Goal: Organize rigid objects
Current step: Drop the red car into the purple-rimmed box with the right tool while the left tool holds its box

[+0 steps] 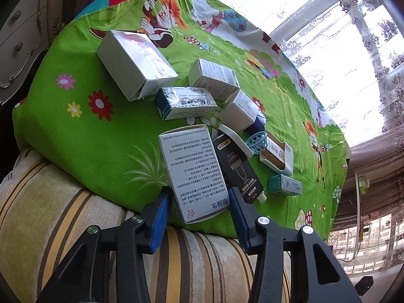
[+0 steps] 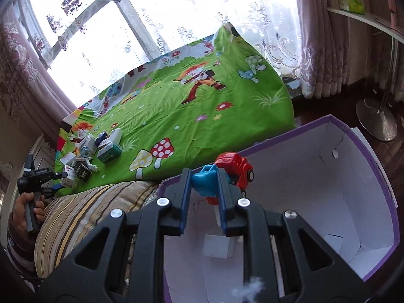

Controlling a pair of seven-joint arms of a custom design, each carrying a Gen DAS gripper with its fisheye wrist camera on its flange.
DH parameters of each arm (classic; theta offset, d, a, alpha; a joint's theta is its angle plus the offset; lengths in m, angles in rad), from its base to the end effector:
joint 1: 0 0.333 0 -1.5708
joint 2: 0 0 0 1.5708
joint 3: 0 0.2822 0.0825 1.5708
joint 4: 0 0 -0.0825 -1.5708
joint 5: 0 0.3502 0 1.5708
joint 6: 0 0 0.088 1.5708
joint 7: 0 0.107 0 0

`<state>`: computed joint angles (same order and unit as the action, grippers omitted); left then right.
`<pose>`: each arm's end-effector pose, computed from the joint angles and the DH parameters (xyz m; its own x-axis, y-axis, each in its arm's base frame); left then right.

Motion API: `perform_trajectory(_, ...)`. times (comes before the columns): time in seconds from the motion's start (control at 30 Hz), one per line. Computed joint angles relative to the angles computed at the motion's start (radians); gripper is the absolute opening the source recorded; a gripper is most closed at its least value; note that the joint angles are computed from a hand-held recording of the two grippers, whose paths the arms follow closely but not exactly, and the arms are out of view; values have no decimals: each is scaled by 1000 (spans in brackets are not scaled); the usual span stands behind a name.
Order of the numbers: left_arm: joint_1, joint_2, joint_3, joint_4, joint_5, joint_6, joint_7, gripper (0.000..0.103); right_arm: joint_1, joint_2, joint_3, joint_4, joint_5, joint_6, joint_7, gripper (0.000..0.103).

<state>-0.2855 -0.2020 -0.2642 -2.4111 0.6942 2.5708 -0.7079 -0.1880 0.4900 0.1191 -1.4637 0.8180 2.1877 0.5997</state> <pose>0.3972 -0.2573 0.4078 0.7812 -0.3965 0.4823 -0.2696 -0.9110 -0.3122 0.6752 -0.0342 0.4192 0.5325 -0.7615 -0.3696 -0.7554 -0.2306 -0.6133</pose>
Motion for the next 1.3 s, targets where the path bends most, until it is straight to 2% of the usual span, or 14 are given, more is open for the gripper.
perform_trajectory(0.1, -2, -5, -11, 6, 18, -6, -20, 47, 7, 55, -15, 60, -38, -1, 76, 23)
perform_trajectory(0.27, -11, -5, -19, 13, 38, -1, -36, 47, 8, 143, -7, 156, -110, -14, 169, 23)
perform_trajectory(0.63, -17, 2, -23, 24, 62, -2, -52, 47, 31, 350, -1, 432, -324, -138, 383, 24)
perform_trajectory(0.73, -18, 3, -28, 31, 79, -3, -61, 47, 25, 354, 3, 430, -354, -128, 405, 27)
perform_trajectory(0.9, -25, 21, -37, 68, 104, -19, -61, 47, 0, 305, 12, 351, -353, -92, 402, 34)
perform_trajectory(1.03, -38, 44, -49, 128, 133, -50, -40, 47, -16, 248, 14, 267, -331, -43, 389, 45)
perform_trajectory(1.2, -55, 120, -52, 238, 173, -43, 11, 47, -20, 214, 7, 221, -322, -23, 377, 48)
perform_trajectory(1.3, -69, 176, -49, 307, 185, -25, 61, 47, -10, 230, -9, 246, -342, -25, 407, 50)
